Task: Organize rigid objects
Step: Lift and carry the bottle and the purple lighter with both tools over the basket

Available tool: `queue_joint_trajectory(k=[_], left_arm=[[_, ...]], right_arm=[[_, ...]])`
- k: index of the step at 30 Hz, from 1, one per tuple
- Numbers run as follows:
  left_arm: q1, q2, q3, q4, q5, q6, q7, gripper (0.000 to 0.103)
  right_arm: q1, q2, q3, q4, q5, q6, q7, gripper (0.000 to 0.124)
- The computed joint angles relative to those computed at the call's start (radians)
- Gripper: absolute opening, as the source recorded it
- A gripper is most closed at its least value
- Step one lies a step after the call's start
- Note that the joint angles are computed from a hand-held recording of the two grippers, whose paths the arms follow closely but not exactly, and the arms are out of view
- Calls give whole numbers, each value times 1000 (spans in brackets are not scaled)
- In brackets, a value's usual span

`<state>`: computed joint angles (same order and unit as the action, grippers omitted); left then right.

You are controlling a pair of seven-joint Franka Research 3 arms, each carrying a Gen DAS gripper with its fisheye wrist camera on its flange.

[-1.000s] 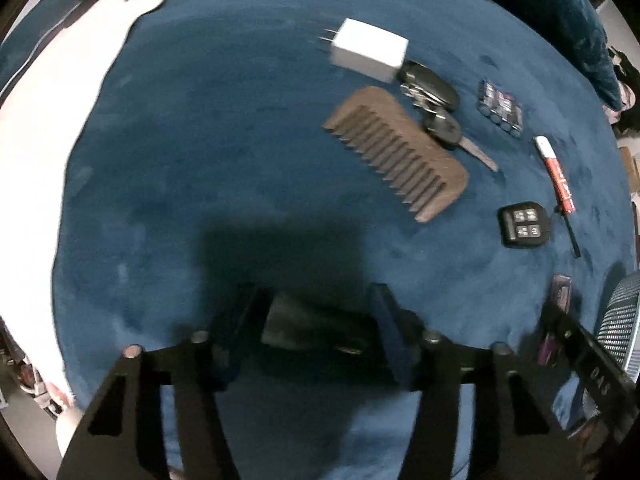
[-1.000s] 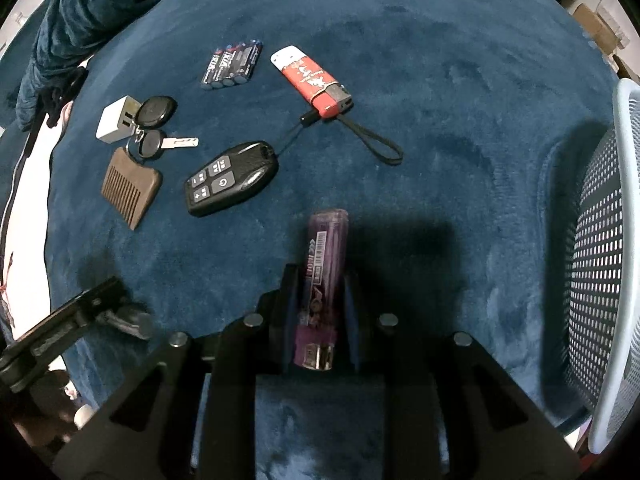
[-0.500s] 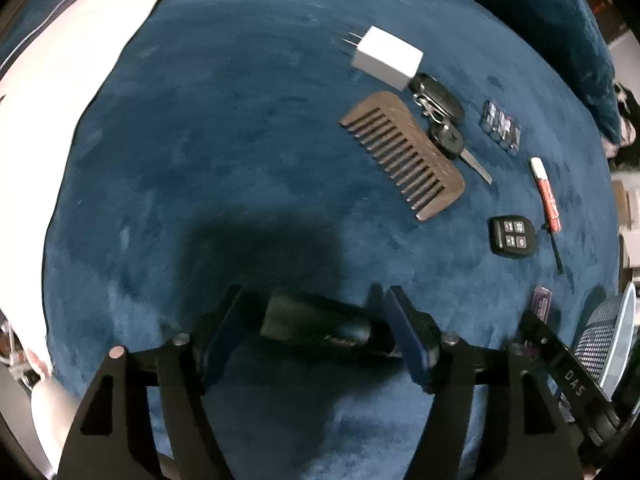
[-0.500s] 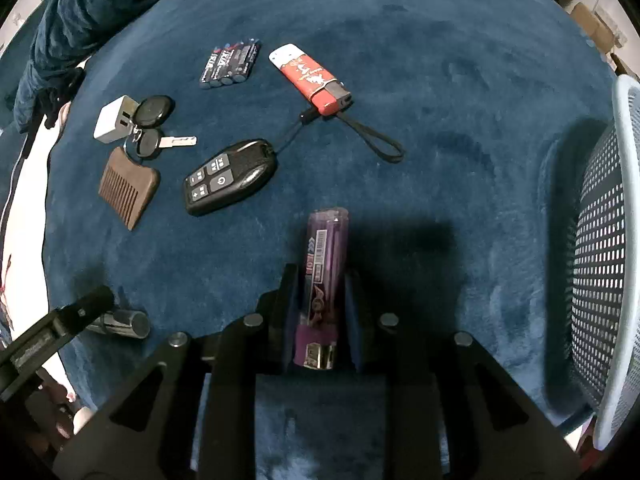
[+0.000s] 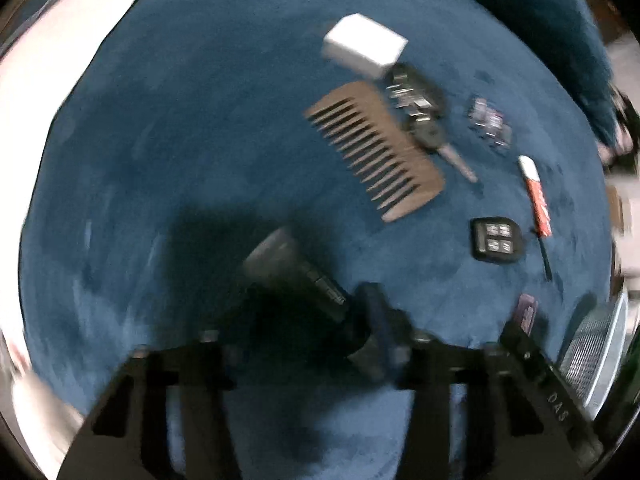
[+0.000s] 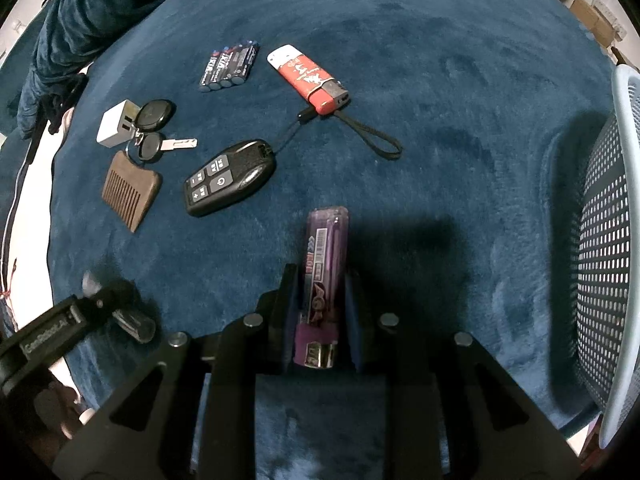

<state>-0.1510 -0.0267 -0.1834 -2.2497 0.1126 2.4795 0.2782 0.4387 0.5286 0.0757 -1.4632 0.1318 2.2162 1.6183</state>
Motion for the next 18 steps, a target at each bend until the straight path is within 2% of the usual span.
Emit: queue_joint_trajectory(k=[3, 5, 8, 11, 13, 14, 15, 18], left_arm=[[1, 7, 1, 17, 40, 20, 58, 28], [0, 21, 0, 38, 72, 9, 87, 27], [5, 52, 4, 59, 25, 11, 146, 27], [8, 73, 6, 66, 12, 22, 149, 31], [11, 38, 6, 21, -11, 34, 169, 33], [11, 32, 6, 16, -13, 32, 180, 32], [8, 11, 3, -6, -14, 31, 180, 26], [2, 3, -1, -5, -2, 39, 168, 26]], right_arm=[[-2, 5, -2, 8, 1, -5, 2, 24], [-1, 4, -3, 11, -1, -8, 4, 24], [2, 9, -4, 21, -6, -16, 7, 24], [10, 15, -8, 29, -18, -19, 18, 24], [12, 16, -6, 29, -25, -15, 12, 24], [12, 15, -4, 27, -26, -15, 2, 23], [10, 11, -1, 23, -25, -13, -11, 22], [-12, -14, 15, -5, 19, 2, -47, 22]])
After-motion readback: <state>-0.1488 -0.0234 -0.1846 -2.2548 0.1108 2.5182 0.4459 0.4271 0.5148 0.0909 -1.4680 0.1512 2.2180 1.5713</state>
